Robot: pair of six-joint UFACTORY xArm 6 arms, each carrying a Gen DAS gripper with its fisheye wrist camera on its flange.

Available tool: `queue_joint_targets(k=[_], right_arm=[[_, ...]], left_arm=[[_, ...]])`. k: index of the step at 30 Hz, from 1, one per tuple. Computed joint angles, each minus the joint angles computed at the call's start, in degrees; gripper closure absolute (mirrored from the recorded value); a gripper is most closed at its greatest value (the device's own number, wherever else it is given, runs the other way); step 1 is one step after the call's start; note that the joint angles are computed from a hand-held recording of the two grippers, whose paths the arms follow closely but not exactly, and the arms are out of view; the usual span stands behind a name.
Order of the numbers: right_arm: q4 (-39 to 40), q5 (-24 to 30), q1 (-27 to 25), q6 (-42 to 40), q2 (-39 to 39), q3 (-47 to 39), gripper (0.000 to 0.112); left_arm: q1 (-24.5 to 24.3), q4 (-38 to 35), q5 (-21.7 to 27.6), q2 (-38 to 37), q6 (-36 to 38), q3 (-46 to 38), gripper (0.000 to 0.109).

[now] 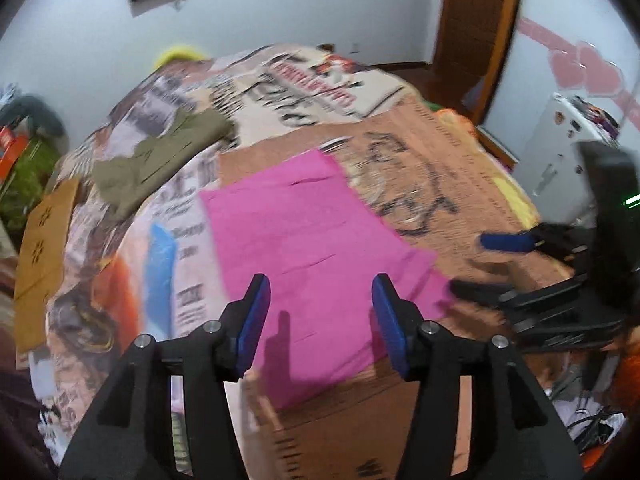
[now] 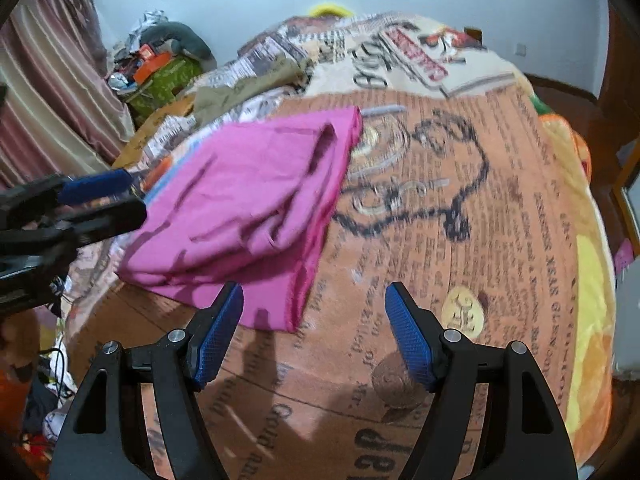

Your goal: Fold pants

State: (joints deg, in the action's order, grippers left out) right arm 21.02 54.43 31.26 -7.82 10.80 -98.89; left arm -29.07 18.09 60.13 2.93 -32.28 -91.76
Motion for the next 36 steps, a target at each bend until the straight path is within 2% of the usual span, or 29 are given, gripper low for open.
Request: queue_joint_targets(k=[5,10,12,16,18,24,32,36], right_arm=[[1.13,-2.28,0.72,-0.73,0.71,-2.26,0.042],[0.36,-1.78,1.86,0.56,4.18,-6.19,0.042],[0.05,-0.82,2.21,0.78,5.80,-7.21,0.042],[-0.16,1.53,1.68,3.81,7.53,-6.83,0.042],[2.15,0.63,1.01,3.57,6.67,-5.16,0.042],[-0.41,0.70,0.86,3.27,6.44,-5.27,0.042],[-1.50,1.25,0.61,2.14,7.29,-6.40,0.042],[-1.66,2.42,0.04,1.82,8.53,-8.27,0.042]], left_arm=[[1.91,-3.38,0.11,-3.07,-1.24,6.64,0.056],[1.47,-4.68,-2.36,-5.20,-3.11,11.62,0.056],[1.74,-5.08,-2.27,-5.15,-2.56,10.97,0.056],[2.94,-1.23,-0.52,-3.78,-1.77,6.88,0.056],[4.09,0.13,0.11,-2.61,-1.34,4.56,0.056],[8.90,1.09,1.97,5.18,1.56,-5.67,0.055],[13.46,-0.51,9.64,23.55,8.13,-28.37,0.055],[14.44,0.73,15.34,34.00,9.06,-41.75,0.048]])
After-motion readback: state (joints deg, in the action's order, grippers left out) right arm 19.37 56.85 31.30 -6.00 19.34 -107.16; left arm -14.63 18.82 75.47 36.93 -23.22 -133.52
